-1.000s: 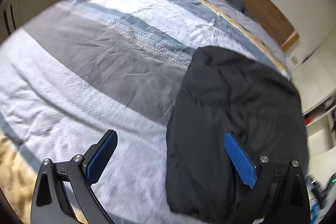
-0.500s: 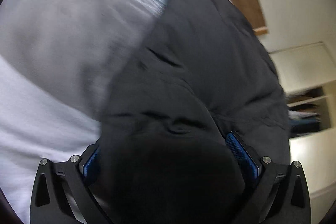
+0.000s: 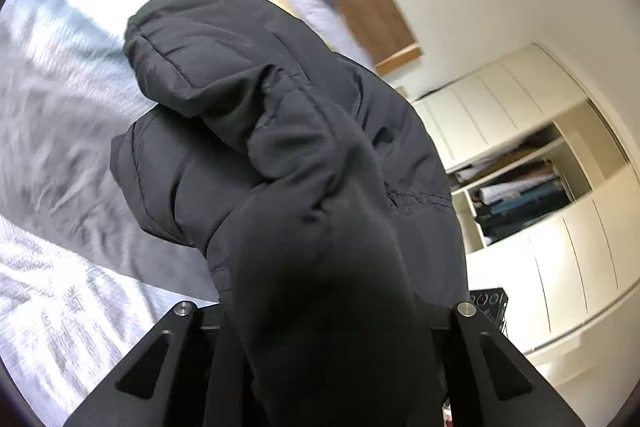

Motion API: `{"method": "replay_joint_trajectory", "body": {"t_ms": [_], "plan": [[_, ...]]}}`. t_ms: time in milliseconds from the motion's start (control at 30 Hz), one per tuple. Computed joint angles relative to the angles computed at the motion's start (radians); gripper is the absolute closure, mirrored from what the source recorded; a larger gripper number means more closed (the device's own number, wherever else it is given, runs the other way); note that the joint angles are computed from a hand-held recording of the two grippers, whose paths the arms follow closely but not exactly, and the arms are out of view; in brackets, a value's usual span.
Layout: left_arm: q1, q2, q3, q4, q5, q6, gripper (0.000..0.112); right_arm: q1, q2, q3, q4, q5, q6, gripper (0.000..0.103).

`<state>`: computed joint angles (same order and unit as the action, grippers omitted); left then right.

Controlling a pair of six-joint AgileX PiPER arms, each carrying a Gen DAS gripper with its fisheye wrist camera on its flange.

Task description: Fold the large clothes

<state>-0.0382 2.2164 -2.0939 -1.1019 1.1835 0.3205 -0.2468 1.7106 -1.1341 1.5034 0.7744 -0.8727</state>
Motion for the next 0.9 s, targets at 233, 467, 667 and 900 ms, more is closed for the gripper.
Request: {"method": "replay_joint_trajectory", "body": {"t_ms": [233, 467, 667, 900], "plan": [[0.051, -0.161, 0.182, -0.03, 0.016, 0.125, 0.091, -0.03, -0.179, 0.117, -0.028, 0.033, 0.0, 0.056], [0.023, -0.114, 0.297, 0.31, -0.095, 0.061, 0.084, 0.012, -0.116, 0.26, -0.148, -0.144, 0.099, 0.05], [0.077, -0.16, 0.334, 0.386, -0.079, 0.026, 0.055, -0.1, -0.17, 0.319, -0.296, -0.147, 0.21, 0.025], [0.158, -0.236, 0.394, 0.486, -0.099, 0.046, 0.04, -0.326, -0.409, 0.397, -0.578, -0.043, 0.357, 0.021]]}}
